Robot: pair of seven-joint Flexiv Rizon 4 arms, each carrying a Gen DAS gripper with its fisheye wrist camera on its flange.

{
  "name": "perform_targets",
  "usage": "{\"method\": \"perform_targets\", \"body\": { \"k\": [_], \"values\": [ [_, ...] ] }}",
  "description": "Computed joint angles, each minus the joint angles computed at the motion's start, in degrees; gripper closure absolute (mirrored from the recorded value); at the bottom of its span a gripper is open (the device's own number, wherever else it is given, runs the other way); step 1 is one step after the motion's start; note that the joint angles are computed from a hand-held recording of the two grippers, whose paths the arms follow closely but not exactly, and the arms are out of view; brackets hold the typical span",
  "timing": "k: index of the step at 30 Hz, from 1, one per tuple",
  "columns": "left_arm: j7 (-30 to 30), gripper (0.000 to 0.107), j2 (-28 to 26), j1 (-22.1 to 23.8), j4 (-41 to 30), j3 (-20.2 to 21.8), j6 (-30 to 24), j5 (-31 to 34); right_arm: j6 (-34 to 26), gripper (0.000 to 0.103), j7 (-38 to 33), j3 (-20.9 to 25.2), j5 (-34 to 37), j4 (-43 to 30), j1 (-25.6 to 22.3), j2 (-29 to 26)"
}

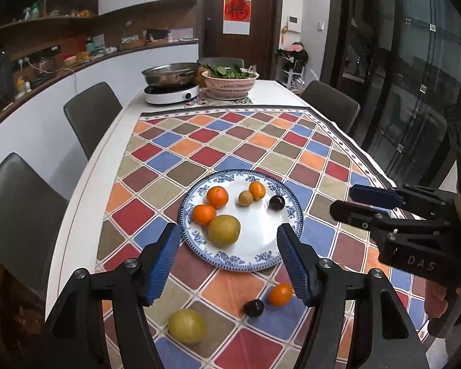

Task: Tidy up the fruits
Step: 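Withdraw both tools from the plate toward the remaining fruits, then grasp the dark plum with the left tool while the right tool grasps another brown pear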

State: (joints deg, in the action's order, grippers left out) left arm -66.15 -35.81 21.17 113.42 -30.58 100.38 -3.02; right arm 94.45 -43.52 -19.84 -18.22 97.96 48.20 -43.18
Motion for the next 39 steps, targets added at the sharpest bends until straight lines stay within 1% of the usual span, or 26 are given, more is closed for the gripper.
{"method": "perform_targets", "body": {
  "k": [3,6,7,9,11,13,16,20,23,25,27,30,31,34,39],
  "values": [
    [-1.1,0.039,1.2,-1.1,2.1,1.7,2.7,0.8,1.5,0.061,2.1,-5.8,2.0,3.5,5.2,0.8],
    [-2.8,0.038,2.3,-4.5,3.8,6.2,5.8,2.0,2.4,0.061,3.4,-10.0,4.6,6.5,9.2,1.4],
    [-3.5,0.037,2.5,-5.0,4.5,7.0,6.3,2.5,2.4,0.061,3.7,-11.4,5.4,7.4,10.6,1.4],
    [-4.7,0.036,2.5,-4.8,5.4,7.1,6.6,3.7,2.5,0.061,3.9,-13.8,6.7,8.9,13.1,1.4],
    [-6.0,0.035,2.6,-5.4,5.9,8.0,6.6,4.1,2.3,0.061,3.8,-15.0,7.6,10.0,14.5,1.5],
    [-6.8,0.035,2.2,-4.3,6.7,7.2,6.2,5.0,2.1,0.061,3.7,-15.4,8.2,10.7,15.2,1.5],
    [-7.6,0.035,1.8,-6.3,6.8,9.5,6.3,5.0,1.9,0.061,3.7,-16.8,8.8,11.9,17.0,1.0],
    [-7.8,0.035,0.5,-5.5,7.4,8.8,7.9,7.1,1.2,0.061,3.9,-14.9,9.1,12.6,16.0,1.0],
    [-8.0,0.035,-0.9,-8.1,7.1,12.0,11.5,8.0,1.2,0.061,4.4,-13.3,9.2,13.0,15.0,0.8],
    [-8.1,0.035,-1.8,-9.9,6.6,14.1,12.6,8.2,0.8,0.061,5.0,-13.0,9.2,13.2,14.9,0.5],
    [-8.1,0.035,-2.6,-10.1,6.1,14.4,12.4,8.8,0.4,0.061,5.3,-11.8,8.8,13.0,13.9,0.3],
    [-7.4,0.035,-3.4,-12.8,5.3,17.1,12.0,8.1,-0.4,0.061,5.7,-10.2,7.9,12.8,12.5,0.0],
    [-7.0,0.035,-3.7,-13.1,5.1,17.4,11.6,8.1,-0.5,0.061,6.0,-9.9,7.6,12.9,12.2,-0.1],
    [-6.1,0.035,-4.4,-13.0,4.6,17.0,10.7,8.2,-0.8,0.061,6.8,-9.3,6.8,12.9,11.4,-0.5],
    [-4.5,0.036,-6.0,-12.6,3.3,16.0,8.2,7.5,-1.7,0.061,7.9,-5.8,5.7,12.3,8.1,-0.9]
  ]
}}
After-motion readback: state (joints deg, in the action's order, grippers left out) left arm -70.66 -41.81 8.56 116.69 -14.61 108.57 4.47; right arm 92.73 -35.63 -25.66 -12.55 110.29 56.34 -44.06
